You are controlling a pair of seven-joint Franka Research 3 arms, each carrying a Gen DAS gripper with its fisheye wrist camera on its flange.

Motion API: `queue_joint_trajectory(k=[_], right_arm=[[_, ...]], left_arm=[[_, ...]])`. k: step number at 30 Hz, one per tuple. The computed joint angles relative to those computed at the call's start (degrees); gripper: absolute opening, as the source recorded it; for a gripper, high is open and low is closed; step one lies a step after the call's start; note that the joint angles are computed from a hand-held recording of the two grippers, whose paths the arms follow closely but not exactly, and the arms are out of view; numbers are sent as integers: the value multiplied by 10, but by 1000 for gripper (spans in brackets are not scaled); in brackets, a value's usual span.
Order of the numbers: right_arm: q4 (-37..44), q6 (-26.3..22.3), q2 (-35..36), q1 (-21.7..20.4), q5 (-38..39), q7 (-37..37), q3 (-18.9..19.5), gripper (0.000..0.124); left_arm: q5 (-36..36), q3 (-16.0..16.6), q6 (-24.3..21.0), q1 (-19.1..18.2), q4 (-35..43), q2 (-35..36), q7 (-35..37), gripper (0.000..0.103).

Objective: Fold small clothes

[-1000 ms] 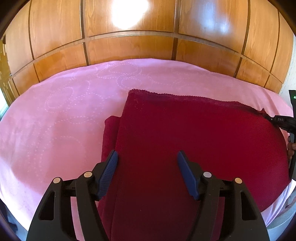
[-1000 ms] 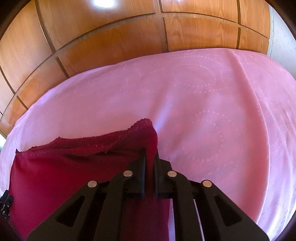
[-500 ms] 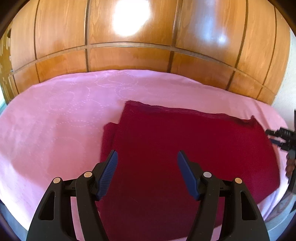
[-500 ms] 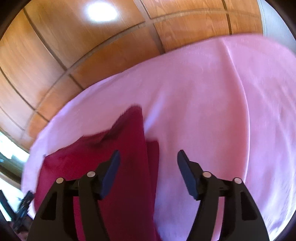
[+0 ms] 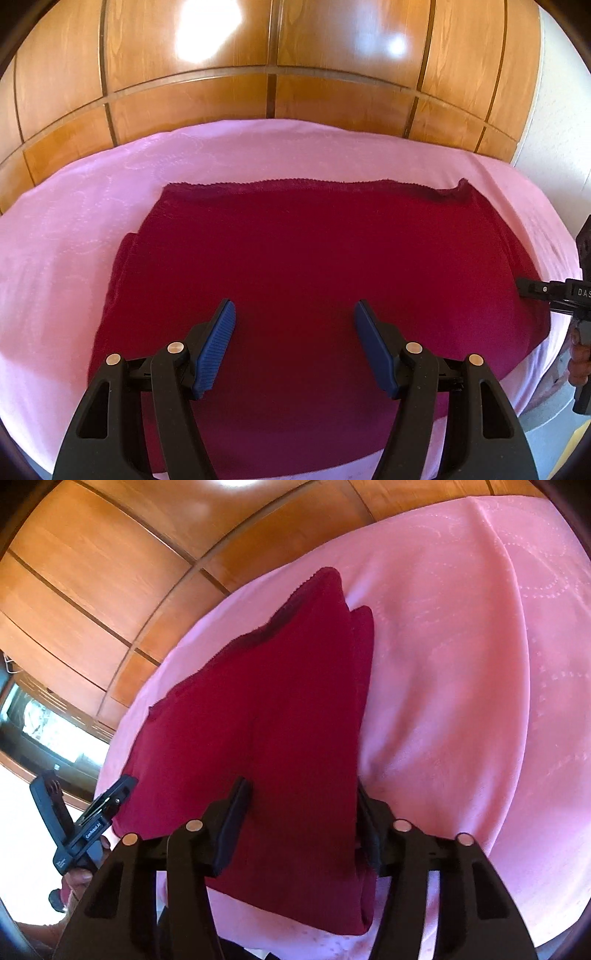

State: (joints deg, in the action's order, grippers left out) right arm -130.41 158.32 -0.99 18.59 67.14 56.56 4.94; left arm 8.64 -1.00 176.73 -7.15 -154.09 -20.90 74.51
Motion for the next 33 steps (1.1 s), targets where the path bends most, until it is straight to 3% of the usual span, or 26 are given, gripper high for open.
queue_joint_trajectory(k=[9,14,21,24,27,33], right_arm=[[-1,-5,-16,7,-78,45,3,28],[9,-22,-34,12,-129,89,1,27],[62,-44,-31,37,-95,59,7,25],[98,-49,-16,49,-48,20,14,24],[146,-54,14,59,-15,-10,27,23],[270,-70,124,80,-40,13,68,16]], left_arm=[[4,-9,-7,9,11,13,-6,66],[-15,13,-2,-13,12,17,12,66],[-58,54,8,-56,6,17,50,66],[-97,100,4,-104,6,11,87,66],[-166,187,-7,-179,3,-24,159,66],[-272,323,-49,-226,0,-120,247,66]])
